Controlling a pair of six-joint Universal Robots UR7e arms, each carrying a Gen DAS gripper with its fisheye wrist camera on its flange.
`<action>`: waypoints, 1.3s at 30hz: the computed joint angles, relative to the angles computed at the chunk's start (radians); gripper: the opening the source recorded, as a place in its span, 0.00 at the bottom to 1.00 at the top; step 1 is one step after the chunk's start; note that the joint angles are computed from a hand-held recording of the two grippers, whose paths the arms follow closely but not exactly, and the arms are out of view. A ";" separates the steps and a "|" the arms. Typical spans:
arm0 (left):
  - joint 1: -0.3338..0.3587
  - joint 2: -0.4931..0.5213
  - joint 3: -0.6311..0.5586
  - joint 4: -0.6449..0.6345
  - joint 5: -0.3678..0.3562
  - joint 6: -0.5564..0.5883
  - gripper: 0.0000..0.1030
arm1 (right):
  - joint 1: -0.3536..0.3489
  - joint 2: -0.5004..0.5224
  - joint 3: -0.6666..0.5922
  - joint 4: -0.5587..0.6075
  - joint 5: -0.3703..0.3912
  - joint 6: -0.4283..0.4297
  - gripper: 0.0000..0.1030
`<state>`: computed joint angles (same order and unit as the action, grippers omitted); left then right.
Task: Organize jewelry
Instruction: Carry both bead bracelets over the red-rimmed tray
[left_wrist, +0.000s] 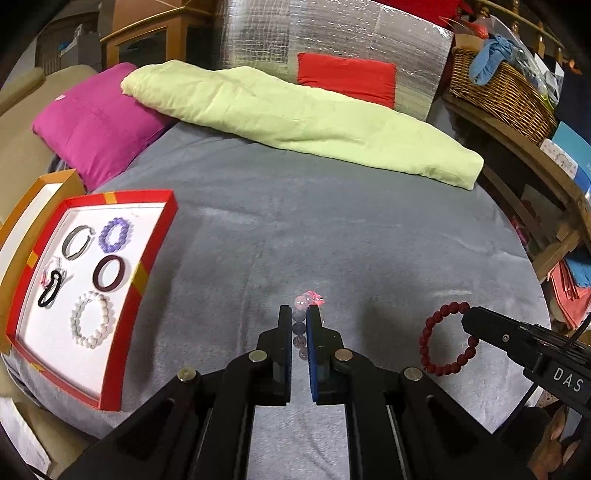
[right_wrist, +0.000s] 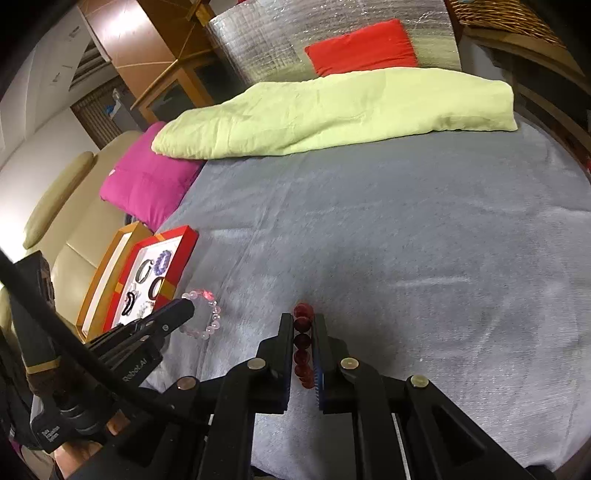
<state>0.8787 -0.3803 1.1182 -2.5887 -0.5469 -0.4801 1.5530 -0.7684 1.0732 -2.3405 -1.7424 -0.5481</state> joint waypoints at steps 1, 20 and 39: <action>-0.001 -0.010 0.017 -0.010 0.007 -0.004 0.07 | 0.002 0.001 0.002 0.001 -0.002 -0.003 0.10; 0.036 -0.217 0.268 -0.092 0.109 -0.162 0.07 | 0.107 0.083 -0.030 0.048 -0.030 -0.100 0.10; 0.122 -0.398 0.421 0.112 0.163 -0.431 0.07 | 0.218 0.259 -0.195 0.153 0.017 -0.093 0.10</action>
